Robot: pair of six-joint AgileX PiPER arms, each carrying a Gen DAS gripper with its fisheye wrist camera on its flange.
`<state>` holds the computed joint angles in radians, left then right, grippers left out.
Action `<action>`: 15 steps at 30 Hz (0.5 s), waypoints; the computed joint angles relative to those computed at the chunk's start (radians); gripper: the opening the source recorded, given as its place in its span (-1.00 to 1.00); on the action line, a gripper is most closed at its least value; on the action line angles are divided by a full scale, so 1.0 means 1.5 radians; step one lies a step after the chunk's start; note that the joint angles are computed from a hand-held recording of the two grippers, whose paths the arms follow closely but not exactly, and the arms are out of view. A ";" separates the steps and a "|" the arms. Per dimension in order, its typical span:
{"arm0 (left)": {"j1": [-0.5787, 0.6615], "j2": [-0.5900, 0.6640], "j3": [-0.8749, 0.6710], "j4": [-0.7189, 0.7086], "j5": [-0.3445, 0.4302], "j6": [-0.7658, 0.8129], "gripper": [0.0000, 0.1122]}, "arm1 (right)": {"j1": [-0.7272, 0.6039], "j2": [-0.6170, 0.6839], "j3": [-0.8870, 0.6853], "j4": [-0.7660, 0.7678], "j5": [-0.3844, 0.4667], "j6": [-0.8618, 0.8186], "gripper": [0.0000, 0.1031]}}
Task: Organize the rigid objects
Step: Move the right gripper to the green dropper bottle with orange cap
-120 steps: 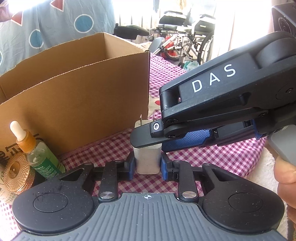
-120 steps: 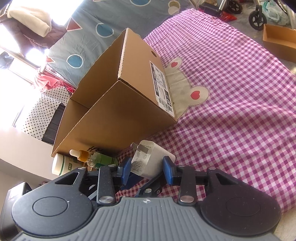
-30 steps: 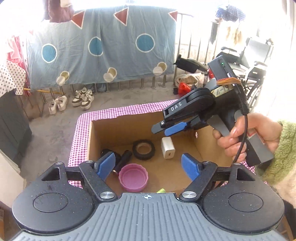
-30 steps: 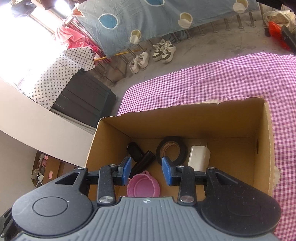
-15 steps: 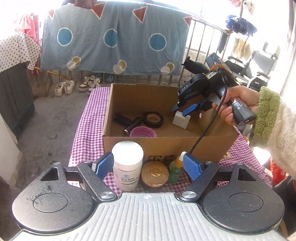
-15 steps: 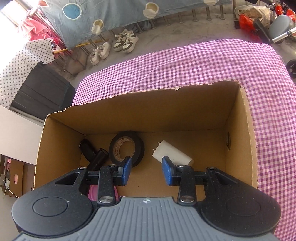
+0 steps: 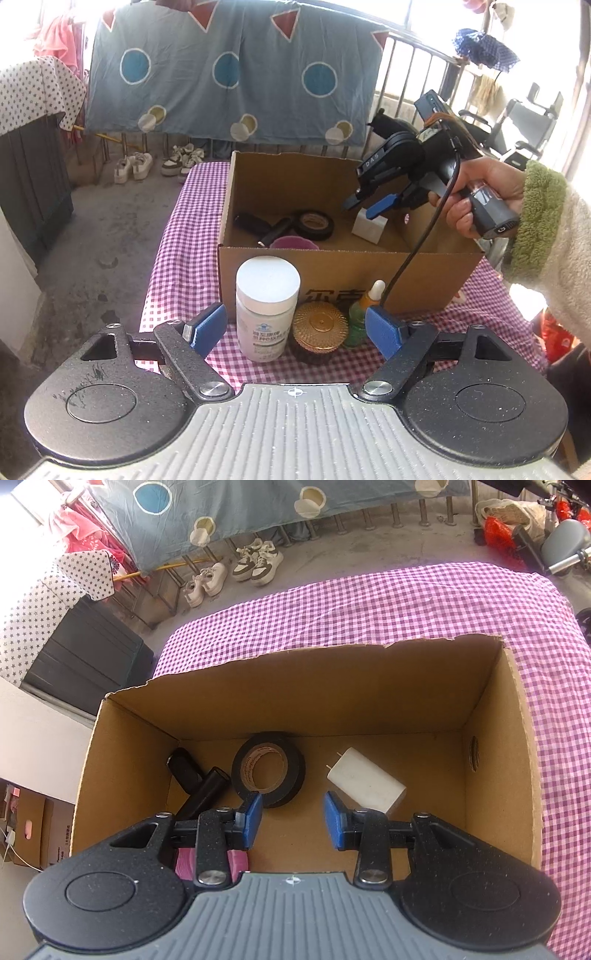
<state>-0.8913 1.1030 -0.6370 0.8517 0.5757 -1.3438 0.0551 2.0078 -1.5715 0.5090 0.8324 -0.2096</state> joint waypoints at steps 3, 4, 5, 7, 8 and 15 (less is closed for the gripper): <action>-0.003 0.001 0.008 0.013 -0.009 -0.015 0.47 | -0.022 -0.115 0.126 0.088 -0.023 -0.109 -0.23; -0.005 0.003 0.013 0.019 -0.016 -0.022 0.47 | -0.030 -0.156 0.167 0.117 -0.026 -0.148 -0.23; -0.009 0.005 0.014 0.024 -0.021 -0.026 0.47 | -0.047 -0.208 0.220 0.158 -0.023 -0.203 -0.22; -0.025 0.017 0.014 0.050 -0.028 -0.046 0.47 | -0.080 -0.300 0.306 0.218 -0.007 -0.291 -0.19; -0.033 0.022 0.015 0.063 -0.029 -0.058 0.47 | -0.097 -0.344 0.349 0.247 0.003 -0.333 -0.17; -0.150 0.133 0.004 0.270 0.017 -0.262 0.45 | -0.140 -0.571 0.610 0.380 -0.013 -0.517 -0.16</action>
<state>-1.1170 1.3030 -0.6315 1.2564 0.6018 -1.7361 -0.1545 1.1508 -0.6569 1.0783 0.8131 -0.9853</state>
